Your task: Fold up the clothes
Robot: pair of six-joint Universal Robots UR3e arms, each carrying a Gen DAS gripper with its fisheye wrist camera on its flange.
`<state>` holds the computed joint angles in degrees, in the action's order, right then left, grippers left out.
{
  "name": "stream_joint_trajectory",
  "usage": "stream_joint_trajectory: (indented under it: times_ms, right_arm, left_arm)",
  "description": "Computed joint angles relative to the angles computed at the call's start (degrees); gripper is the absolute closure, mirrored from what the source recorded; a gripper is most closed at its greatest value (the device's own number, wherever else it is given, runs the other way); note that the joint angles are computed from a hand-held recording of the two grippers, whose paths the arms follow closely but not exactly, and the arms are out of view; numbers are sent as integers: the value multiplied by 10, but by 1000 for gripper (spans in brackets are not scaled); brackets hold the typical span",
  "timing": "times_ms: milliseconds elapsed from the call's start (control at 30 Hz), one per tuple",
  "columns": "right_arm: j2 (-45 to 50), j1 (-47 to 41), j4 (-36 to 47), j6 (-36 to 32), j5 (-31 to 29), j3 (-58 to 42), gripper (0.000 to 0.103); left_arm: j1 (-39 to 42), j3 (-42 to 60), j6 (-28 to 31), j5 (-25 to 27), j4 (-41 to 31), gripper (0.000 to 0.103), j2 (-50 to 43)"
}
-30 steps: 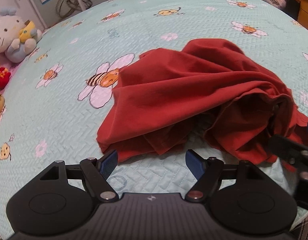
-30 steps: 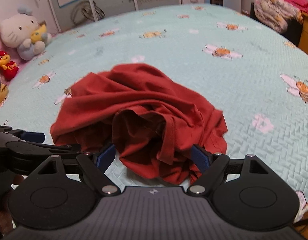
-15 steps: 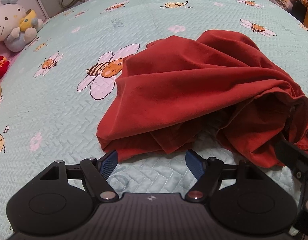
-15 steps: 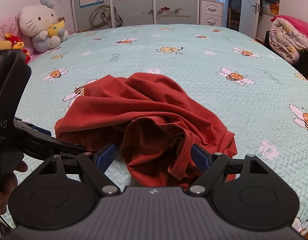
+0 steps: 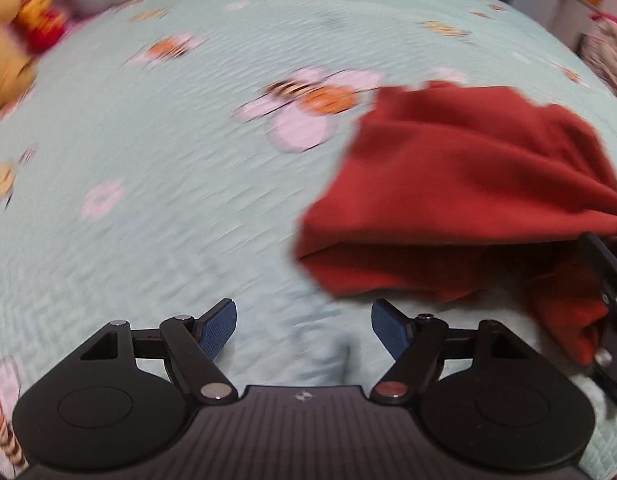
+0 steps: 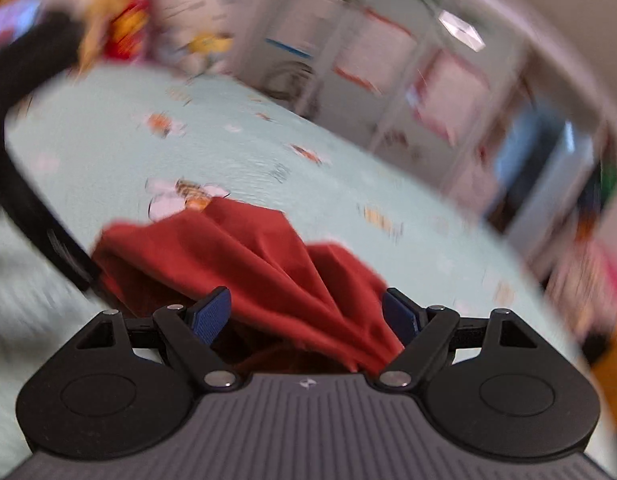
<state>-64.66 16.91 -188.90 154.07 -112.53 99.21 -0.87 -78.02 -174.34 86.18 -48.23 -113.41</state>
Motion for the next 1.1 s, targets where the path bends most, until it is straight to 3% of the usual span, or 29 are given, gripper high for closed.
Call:
stream_joint_trajectory:
  times_ms: [67, 167, 400, 433, 500, 533, 567, 667, 833, 967, 1100]
  right_arm:
    - [52, 15, -2, -66, -9, -46, 21]
    - [89, 20, 39, -110, 12, -93, 21]
    - [165, 29, 67, -100, -16, -194, 24]
    - [160, 23, 72, -80, -7, -194, 29]
    - [134, 7, 93, -31, 19, -181, 68]
    - [120, -1, 104, -7, 31, -173, 78]
    - [107, -8, 107, 14, 40, -163, 88]
    - [62, -23, 38, 47, 55, -88, 96]
    - [-22, -42, -91, 97, 33, 41, 99]
    - [-126, -89, -143, 169, 21, 156, 101]
    - [-262, -191, -169, 249, 62, 301, 101]
  left_arm:
    - [19, -25, 6, 1, 4, 25, 13]
    - [42, -61, 23, 7, 17, 25, 33]
    - [66, -97, 30, 11, 16, 25, 61]
    - [64, -99, 31, 13, 18, 25, 65]
    - [59, -102, 35, 17, 22, 25, 74]
    - [57, -105, 36, 17, 24, 25, 78]
    - [54, -107, 37, 18, 25, 25, 83]
    - [45, -113, 40, 20, 29, 25, 96]
    - [23, -117, 48, 29, 37, 25, 108]
    - [4, -115, 54, 32, 38, 25, 111]
    - [-8, -115, 60, 7, 37, 25, 111]
